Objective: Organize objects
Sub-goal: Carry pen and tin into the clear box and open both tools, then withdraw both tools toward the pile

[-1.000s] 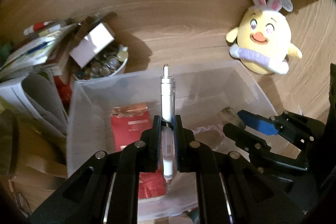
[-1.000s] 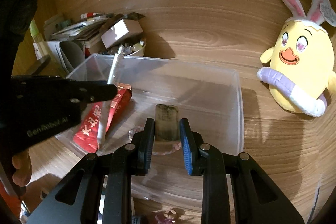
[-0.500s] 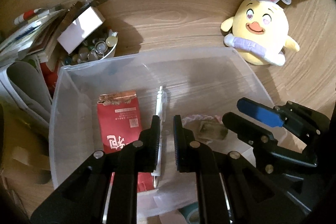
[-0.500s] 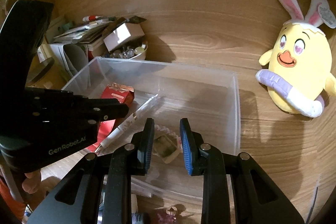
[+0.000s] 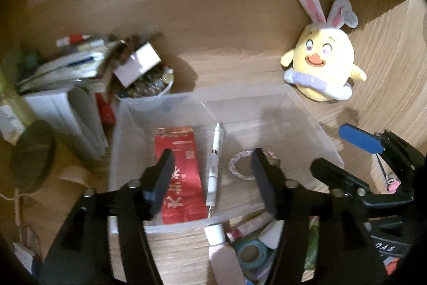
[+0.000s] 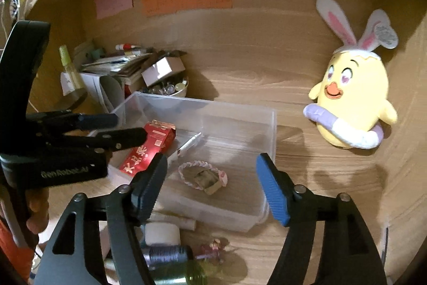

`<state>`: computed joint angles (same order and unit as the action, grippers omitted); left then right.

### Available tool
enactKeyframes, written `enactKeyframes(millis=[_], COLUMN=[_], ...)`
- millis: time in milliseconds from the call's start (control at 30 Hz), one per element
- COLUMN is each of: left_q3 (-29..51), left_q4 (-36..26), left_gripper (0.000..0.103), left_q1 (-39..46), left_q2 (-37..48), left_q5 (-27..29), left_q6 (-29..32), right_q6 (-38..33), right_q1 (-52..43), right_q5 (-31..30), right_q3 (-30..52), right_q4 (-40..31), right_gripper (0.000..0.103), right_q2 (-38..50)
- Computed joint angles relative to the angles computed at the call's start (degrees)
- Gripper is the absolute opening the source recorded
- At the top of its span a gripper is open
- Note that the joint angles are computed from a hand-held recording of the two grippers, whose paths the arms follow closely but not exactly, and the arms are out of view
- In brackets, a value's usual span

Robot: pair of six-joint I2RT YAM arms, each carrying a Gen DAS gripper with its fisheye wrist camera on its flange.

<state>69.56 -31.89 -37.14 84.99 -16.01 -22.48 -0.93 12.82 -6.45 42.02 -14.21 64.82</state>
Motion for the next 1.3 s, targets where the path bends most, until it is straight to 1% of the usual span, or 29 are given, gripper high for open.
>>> enactKeyframes(millis=[67,167,233,267,433,567,833,967,1300], left_q3=[-1.2,-3.0,-4.0,-4.6,-8.5,-12.1,-18.5,-21.2,-27.9], left_q4=[0.0,-0.8,-1.4,-1.8,-3.4,-5.1,-8.7,-9.9,-9.4], left_gripper=[0.072,0.074,0.077,0.078,0.081,0.083,0.083,0.083,0.083], left_q1=[-0.6,-1.6,-1.9,-2.1,-3.7,-5.8,-10.6,-13.6,-16.5], left_q2=[-2.2,-5.3,-6.8,-7.6,-12.1,-15.7,-21.2,-22.5,-24.9], left_q5=[-0.9,-3.0,-3.6,-3.8,-5.8,-7.4,-10.0,-11.7,-9.0], left_q6=[-0.4,-1.3,-1.7,-2.1,-3.8,-5.8,-10.8,-13.8,-20.2], right_q6=[-0.6,-1.6,-2.1,-2.3,-3.4,-3.7,-3.3,-3.9,-3.6], right_q1=[-0.4,-1.4,-2.4,-2.9,-3.3,-3.8,-5.6,-7.9,-8.0], right_q5=[0.0,-0.4,-1.4,-1.9,-0.8,-1.0,-2.2,-4.4,-4.8], right_q3=[-1.0,-2.3,-2.9,-3.3,-6.0,-8.1,-13.2,-15.2,-19.2], right_q4=[-1.1,-3.1,-4.8,-5.6,-8.9,-11.4,-14.5,-16.5,-18.8], right_gripper=[0.066,0.069,0.074,0.075,0.081,0.081,0.081,0.081,0.081], right_q2=[-2.4,-6.0,-8.2,-9.6,-17.4,-21.3,-23.9,-25.0,-26.7])
